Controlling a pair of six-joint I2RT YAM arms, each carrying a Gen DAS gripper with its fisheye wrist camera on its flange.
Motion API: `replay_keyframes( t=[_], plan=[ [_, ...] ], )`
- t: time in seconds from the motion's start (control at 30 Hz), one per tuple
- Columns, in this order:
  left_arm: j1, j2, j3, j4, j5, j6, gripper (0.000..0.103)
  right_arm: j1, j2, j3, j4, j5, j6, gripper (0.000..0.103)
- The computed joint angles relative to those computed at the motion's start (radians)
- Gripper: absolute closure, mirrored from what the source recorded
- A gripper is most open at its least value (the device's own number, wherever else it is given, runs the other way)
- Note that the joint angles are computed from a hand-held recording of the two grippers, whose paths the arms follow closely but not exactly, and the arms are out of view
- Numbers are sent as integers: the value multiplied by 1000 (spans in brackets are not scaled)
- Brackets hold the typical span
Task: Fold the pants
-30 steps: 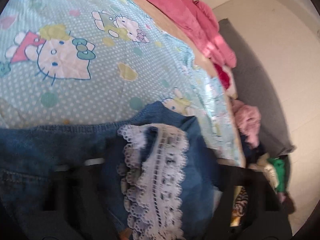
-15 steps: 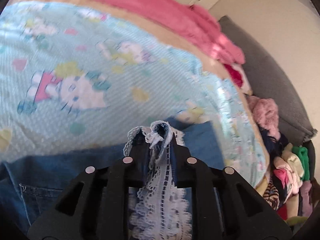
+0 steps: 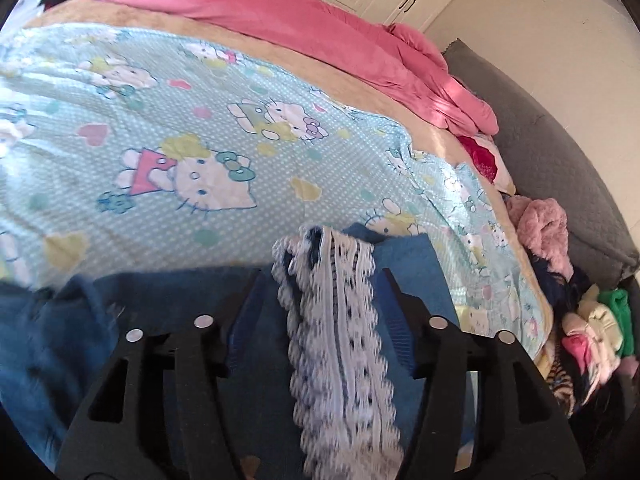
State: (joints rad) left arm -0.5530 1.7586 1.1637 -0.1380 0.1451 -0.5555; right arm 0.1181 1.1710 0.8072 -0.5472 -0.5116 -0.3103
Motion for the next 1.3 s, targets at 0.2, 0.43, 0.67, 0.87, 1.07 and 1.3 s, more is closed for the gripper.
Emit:
replay_keyframes(
  t=[0.2, 0.43, 0.67, 0.87, 1.07, 1.3],
  plan=[
    [-50, -157, -113, -70, -92, -2, 39, -110, 41, 13, 16, 18, 1, 51],
    [-98, -322, -240, -135, -190, -43, 24, -118, 58, 7, 47, 64, 52, 41],
    [-150, -406, -296, -164, -256, -84, 26, -142, 27, 13, 6, 60, 34, 41],
    [-205, -380, -276, -170, -272, -106, 37, -126, 7, 9, -11, 55, -4, 42],
    [-265, -251, -206, -184, -282, -101, 41, -94, 48, -2, -6, 98, -26, 43],
    [-267, -165, -215, -179, -275, -101, 53, -98, 91, -56, 14, 166, -70, 44]
  ],
)
